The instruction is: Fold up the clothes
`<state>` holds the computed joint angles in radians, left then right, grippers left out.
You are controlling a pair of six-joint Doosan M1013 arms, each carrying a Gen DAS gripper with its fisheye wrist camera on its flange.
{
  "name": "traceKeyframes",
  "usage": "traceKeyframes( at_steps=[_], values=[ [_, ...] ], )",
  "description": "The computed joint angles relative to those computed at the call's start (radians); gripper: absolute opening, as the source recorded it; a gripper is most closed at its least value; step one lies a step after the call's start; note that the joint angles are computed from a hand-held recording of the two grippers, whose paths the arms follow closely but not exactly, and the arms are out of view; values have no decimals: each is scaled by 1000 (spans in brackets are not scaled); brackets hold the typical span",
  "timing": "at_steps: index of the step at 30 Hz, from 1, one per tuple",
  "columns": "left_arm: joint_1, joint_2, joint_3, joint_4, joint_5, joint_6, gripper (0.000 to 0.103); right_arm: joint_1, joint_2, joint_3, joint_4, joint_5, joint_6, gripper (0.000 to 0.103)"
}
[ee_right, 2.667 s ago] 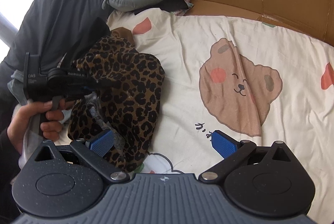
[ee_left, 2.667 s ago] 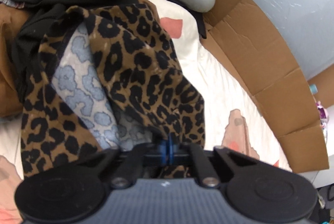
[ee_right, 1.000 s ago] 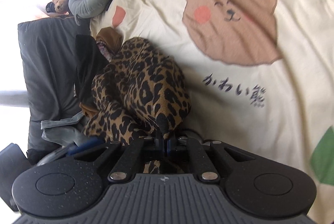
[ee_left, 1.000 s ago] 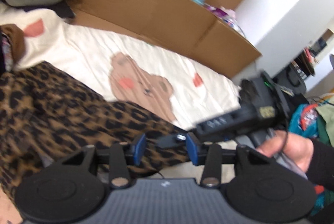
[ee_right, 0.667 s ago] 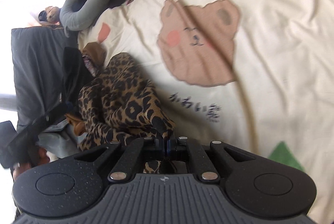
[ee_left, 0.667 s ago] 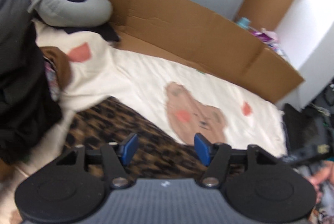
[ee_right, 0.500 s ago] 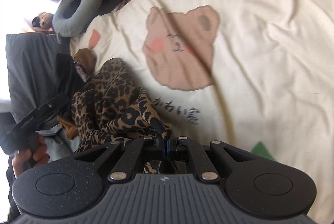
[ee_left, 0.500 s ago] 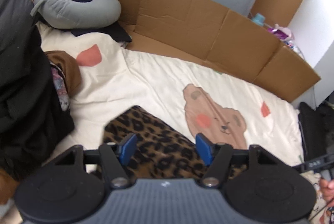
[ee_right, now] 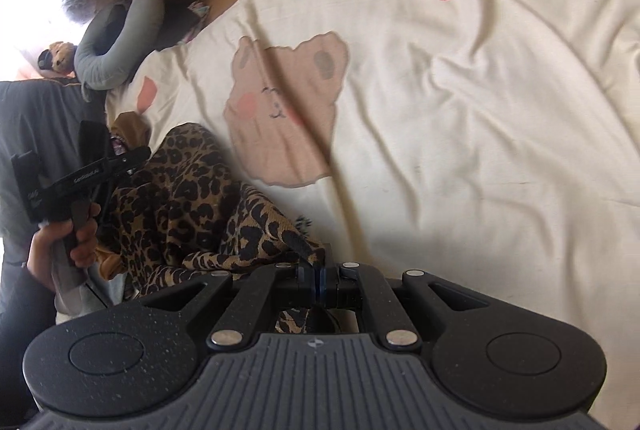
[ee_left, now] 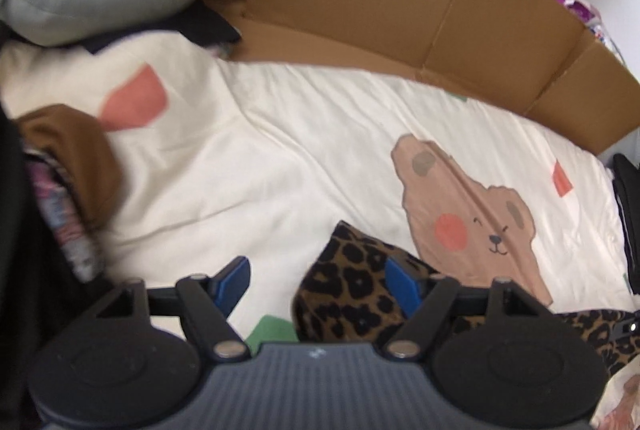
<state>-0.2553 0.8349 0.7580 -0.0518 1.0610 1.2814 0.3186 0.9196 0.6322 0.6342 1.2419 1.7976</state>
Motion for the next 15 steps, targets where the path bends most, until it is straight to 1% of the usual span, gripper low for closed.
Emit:
traceKeyframes(
  at_steps=[2,5,11,13,14,15],
  values=[
    [7,30,-40,-50,33,28,77,-3,-4,8,-8,-5,1,0],
    [9,74,-105,-88,94,69,77,-7,-9,17,-20,-13,2,0],
    [8,141,-204,-161,170,107,76,-12,-13,28,-30,-18,-2,0],
    [4,169,-250,-173,214,128,71,-13,-15,31,-33,-19,-5,0],
    [2,186,-279,-172,245,135,66,-13,-15,33,-34,-19,-7,0],
    [0,191,-288,-168,256,136,64,-13,-16,34,-34,-20,-8,0]
  ],
)
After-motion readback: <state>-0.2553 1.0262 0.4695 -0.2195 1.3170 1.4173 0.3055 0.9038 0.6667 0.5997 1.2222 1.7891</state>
